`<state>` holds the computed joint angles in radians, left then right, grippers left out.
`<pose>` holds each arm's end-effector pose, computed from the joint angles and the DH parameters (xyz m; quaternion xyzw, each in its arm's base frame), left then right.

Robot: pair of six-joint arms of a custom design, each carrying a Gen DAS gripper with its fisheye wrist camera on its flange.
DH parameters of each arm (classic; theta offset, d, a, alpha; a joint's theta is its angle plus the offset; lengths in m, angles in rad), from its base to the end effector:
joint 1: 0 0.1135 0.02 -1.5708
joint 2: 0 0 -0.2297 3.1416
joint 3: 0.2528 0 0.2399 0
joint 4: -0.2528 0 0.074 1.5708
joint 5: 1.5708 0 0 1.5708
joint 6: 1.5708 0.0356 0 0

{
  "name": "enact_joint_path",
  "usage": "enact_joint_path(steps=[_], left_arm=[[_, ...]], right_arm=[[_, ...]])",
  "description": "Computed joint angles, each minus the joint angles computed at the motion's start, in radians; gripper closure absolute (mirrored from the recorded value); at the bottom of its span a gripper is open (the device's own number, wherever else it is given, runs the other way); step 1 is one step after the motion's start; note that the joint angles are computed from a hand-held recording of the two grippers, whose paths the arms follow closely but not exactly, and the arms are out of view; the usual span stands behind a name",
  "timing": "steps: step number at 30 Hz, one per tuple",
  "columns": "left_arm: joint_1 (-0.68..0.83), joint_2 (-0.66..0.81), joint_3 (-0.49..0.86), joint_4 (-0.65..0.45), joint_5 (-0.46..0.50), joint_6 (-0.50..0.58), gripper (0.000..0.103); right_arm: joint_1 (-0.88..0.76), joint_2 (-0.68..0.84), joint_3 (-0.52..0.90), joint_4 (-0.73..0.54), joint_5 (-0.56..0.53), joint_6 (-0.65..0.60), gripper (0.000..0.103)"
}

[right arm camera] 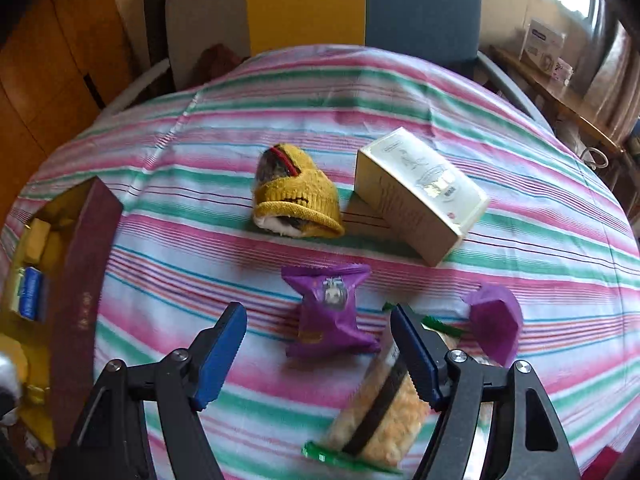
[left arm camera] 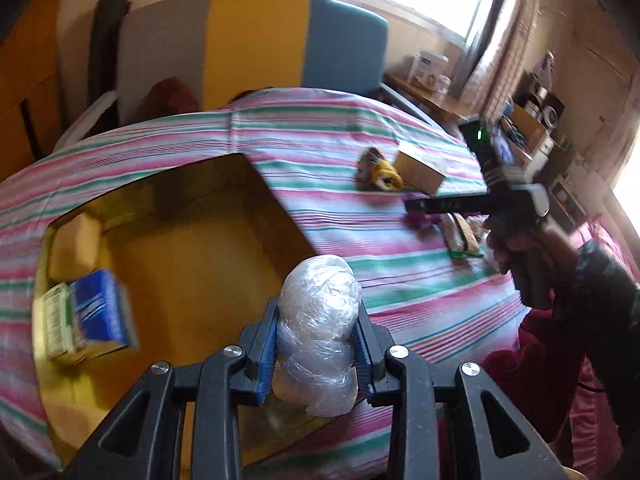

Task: Organize objects
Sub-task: 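Carry the plastic bag over the gold tray while the right gripper grasps a purple snack packet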

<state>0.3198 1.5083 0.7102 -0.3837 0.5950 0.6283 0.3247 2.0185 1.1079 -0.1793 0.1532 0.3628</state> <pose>0.2436 0.0597 0.1226 0.2001 0.9182 -0.1715 0.2957 0.3427 0.1096 0.0771 0.0367 0.9679 0.0100 0.2486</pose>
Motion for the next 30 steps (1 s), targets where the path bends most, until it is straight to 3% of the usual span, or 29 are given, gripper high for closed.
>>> enact_joint_path(steps=[1,2,3,6,15,24,27,30], left_arm=[[0.027,0.005,0.017,-0.020,0.009,0.000,0.070],[0.073,0.023,0.046,-0.045,0.033,0.012,0.070],[0.115,0.040,0.074,-0.067,0.049,0.018,0.070],[0.259,0.092,0.164,-0.094,0.079,0.007,0.070],[0.503,0.261,0.366,-0.182,0.067,0.025,0.070],[0.388,0.235,0.318,-0.205,0.093,0.040,0.070],[0.290,0.224,0.293,-0.115,-0.017,0.025,0.070],[0.232,0.317,0.336,-0.064,-0.135,0.010,0.067]], right_arm=[[-0.004,0.035,0.030,-0.006,0.003,-0.005,0.034],[-0.009,0.065,0.048,0.004,0.004,-0.010,0.046],[-0.012,0.097,0.071,-0.001,0.001,-0.016,0.073],[0.006,0.147,0.120,-0.028,0.035,-0.042,0.070],[-0.040,0.172,0.133,-0.034,-0.065,-0.040,0.069],[-0.038,0.152,0.101,-0.015,-0.081,-0.017,0.069],[-0.030,0.152,0.103,-0.017,-0.066,-0.025,0.069],[-0.022,0.158,0.109,-0.019,-0.053,-0.026,0.069]])
